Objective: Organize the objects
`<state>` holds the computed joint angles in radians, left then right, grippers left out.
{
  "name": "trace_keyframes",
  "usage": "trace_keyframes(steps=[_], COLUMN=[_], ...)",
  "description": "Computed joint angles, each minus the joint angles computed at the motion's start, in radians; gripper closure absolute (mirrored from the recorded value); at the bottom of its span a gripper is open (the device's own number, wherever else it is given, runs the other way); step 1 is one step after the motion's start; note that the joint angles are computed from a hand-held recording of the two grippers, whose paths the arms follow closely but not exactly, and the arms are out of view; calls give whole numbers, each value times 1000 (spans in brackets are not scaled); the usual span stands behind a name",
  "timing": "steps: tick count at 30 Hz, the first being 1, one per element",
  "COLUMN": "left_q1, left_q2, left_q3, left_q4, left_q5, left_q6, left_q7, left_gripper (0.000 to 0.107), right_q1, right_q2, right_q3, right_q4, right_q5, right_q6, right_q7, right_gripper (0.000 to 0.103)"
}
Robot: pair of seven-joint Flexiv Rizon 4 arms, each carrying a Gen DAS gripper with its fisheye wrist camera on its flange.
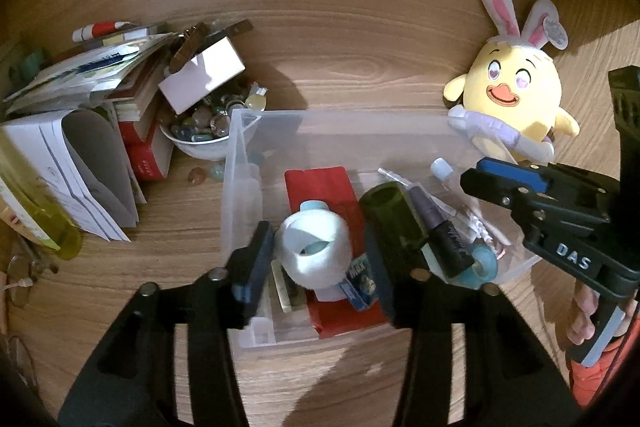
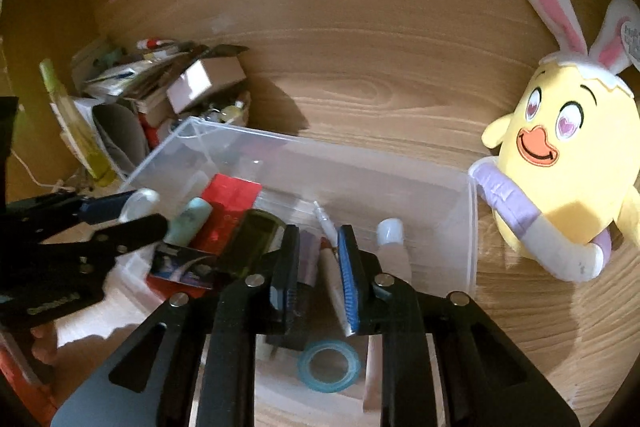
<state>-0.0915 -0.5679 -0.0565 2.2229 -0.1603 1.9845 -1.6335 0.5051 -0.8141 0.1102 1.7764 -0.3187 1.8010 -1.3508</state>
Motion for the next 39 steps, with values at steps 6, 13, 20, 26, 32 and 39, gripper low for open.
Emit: trace_keyframes(steps=[6,13,20,26,32,39], left_q1=[-13,-24,-60,-112,-134,-164], left_q2=[21,54,76,76,64,47], left_q3=[7,6,27,54,52,49], left_q4=[20,57,111,160,199,226], left_q5=[6,14,-7,-50,-83,-121], left_q6=[32,72,137,227,287,346], left_q7=[0,-5,-13,-1,-5,14], left_gripper=[43,33,21,10,8,8], right_q1=[17,59,128,132,137,157], right_q2=[32,83,122,126,119,122], right_q3=[-17,-55,-104,-86,-73,-73], right_q4=[53,135,217,261,291,320], right_q5=[23,78,192,245,286,337], right_q6=[60,148,254,318,341,369], right_q7=[-10,-48,-116,-168,-190,-214], right_gripper=[58,40,21,16,15,15])
